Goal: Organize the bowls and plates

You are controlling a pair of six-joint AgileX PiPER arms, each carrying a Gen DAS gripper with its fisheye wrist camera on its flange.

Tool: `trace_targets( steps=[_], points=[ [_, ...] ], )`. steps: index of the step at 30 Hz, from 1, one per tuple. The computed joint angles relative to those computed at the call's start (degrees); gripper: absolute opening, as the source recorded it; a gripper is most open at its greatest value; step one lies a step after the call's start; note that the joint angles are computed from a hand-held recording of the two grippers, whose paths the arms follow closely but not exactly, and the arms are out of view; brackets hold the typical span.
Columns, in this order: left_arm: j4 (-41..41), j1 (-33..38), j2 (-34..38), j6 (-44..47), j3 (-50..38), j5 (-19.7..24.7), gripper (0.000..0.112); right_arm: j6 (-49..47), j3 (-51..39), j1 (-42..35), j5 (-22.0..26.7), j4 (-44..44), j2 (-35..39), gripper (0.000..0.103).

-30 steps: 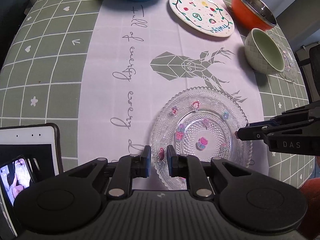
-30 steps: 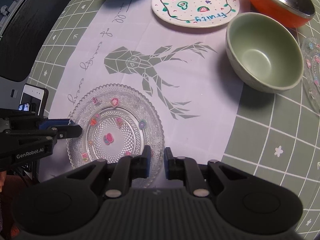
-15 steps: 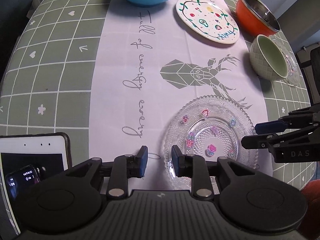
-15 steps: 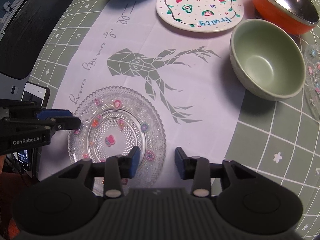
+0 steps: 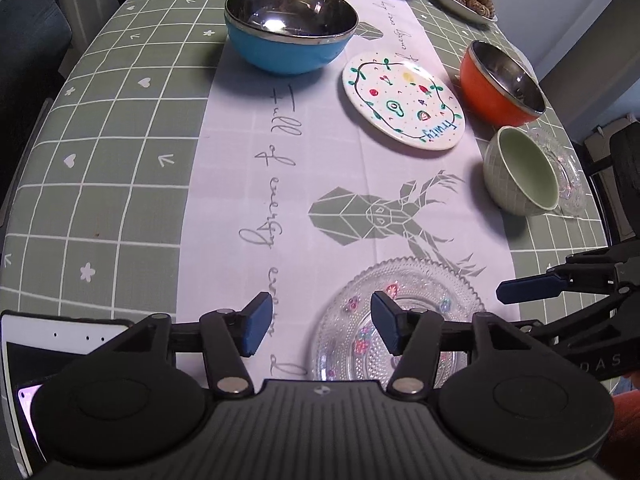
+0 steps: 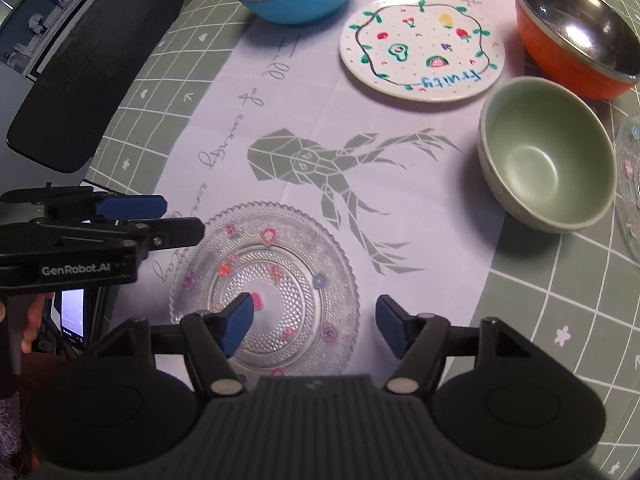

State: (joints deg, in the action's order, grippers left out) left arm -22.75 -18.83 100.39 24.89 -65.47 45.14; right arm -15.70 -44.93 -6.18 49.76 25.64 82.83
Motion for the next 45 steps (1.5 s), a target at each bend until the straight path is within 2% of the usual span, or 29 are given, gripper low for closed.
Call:
trace_targets(
  steps=[4,8,14,16,20,32,39,42,45],
  points=[
    [-1.09,0.46,1.57,-1.01,-4.49,3.08,0.067,-1.01,-3.25,0.56,0.6,0.47,0.98,0.066],
    [-0.42,0.15,3.34,-3.26,-10.42,5.15,0.066,-2.95,-7.39,1.7,-1.15,-1.25,2.53,0.062],
    [-2.23,-1.23,8.22,-6.53,-19.05,5.07,0.066,-2.78,-16.01,-0.68,-2.1,-4.45,8.13,0.058],
    [-2.87,-2.08,10.16,-7.41,-21.09,3.74,0.065,-2.72,-19.32,-2.02,-1.53,-5.76,10.68,0.053],
    [-4.27,-3.3,15.45,-9.72,-26.56,3.16,0.06,-2.73,-24.1,-4.78,-0.95,-7.71,15.07,0.053],
    [3.4,-7.82,27.17,-20.81,-40.57,3.91,0.051,0.01,-34.86,-9.59,1.61,-11.25,27.32,0.053],
    [6.63,-8.78,33.36,-25.52,-49.55,8.49,0.047,1.87,-38.5,-9.56,3.57,-11.66,30.68,0.051],
    [8.01,-9.14,34.5,-26.44,-51.65,9.61,0.046,4.74,-41.18,-9.45,6.5,-11.64,32.19,0.051],
    [8.97,-9.35,35.52,-26.96,-53.32,10.64,0.045,5.25,-41.92,-8.65,6.88,-12.11,32.87,0.049]
  ],
)
